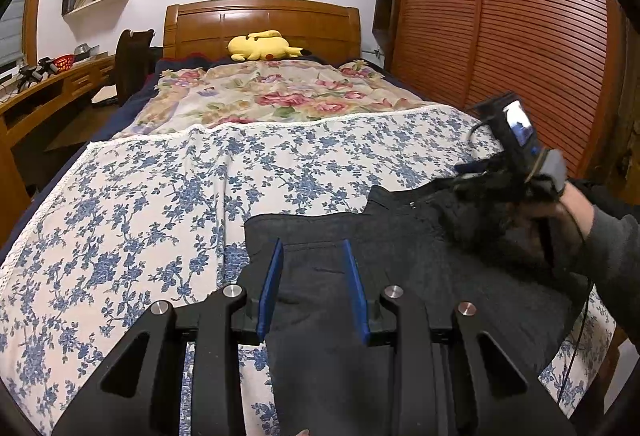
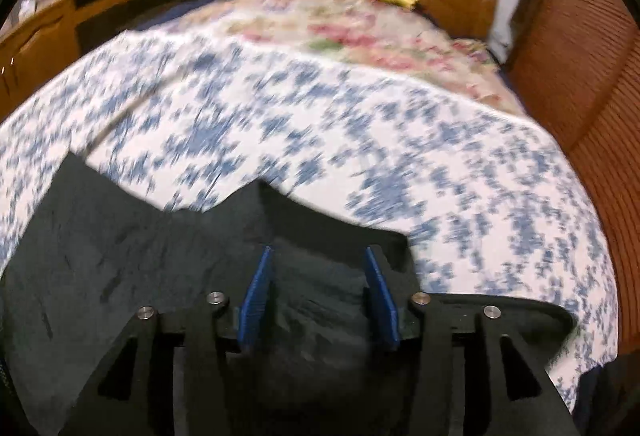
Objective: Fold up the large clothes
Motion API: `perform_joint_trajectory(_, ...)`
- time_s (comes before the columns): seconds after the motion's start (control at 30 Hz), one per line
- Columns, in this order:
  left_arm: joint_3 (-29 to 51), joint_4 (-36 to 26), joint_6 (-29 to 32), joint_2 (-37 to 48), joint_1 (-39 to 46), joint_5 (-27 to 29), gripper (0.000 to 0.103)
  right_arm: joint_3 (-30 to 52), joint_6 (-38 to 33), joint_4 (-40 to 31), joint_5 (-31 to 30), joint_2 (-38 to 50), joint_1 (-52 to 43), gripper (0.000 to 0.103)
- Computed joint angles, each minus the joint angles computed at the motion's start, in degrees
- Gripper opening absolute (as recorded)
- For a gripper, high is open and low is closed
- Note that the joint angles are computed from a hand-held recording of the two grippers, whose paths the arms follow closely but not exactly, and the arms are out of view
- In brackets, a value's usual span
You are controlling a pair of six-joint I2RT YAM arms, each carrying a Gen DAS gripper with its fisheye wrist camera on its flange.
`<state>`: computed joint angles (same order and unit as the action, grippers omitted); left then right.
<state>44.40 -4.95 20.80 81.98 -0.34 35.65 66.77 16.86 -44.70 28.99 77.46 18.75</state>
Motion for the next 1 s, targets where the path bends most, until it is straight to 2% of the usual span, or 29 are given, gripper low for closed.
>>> perform_joint_trajectory(0.1,-0.1,0.1,-0.1,-0.1,-0.6,0.1,0.032,-3.6,1.4,-0.7,2.2,-8.1,1.4,0.058)
perform_joint_trajectory(0.2,-0.3,0.0,-0.4,-0.3,-1.6,0.0,0.032,-5.6,5.2,-6.9,5.9,-14.9,4.9,0.059)
perform_joint_trajectory(0.3,-0.9,0.0,-0.4,-0.7,-3.2,-0.6,0.032,-8.2,7.1,-11.8,6.8,-20.6,4.9,0.059)
perform_joint_trajectory(0.4,-1.4,0.3,-0.4,-1.1,-4.7,-1.5,0.032,-10.6,8.6,-16.0,6.0,-25.3,2.6,0.059)
perform_joint_trajectory(0.53,-1.7,0.6,-0.7,-0.9,-6.3,-2.4,0.032,-15.9,4.9,-14.5,-0.4,-29.4,-8.2,0.059)
perform_joint_trajectory(0.63,-2.0,0.9,-1.1,-0.7,-7.5,-2.8,0.032,-18.3,0.6,-11.2,-7.2,-29.1,-17.6,0.059)
perform_joint_trajectory(0.77,-2.1,1.5,-1.4,-0.1,-8.9,-3.4,0.032,-19.0,-3.5,-6.7,-13.2,-24.6,-25.8,0.059)
perform_joint_trajectory(0.87,-2.0,1.8,-1.5,0.6,-10.1,-4.2,0.032,-18.3,-4.2,-4.4,-16.4,-21.0,-28.6,0.059)
perform_joint_trajectory(1.0,-1.6,2.0,-1.8,1.4,-11.3,-5.0,0.032,-18.0,-5.2,-0.8,-17.8,-17.3,-29.9,0.059)
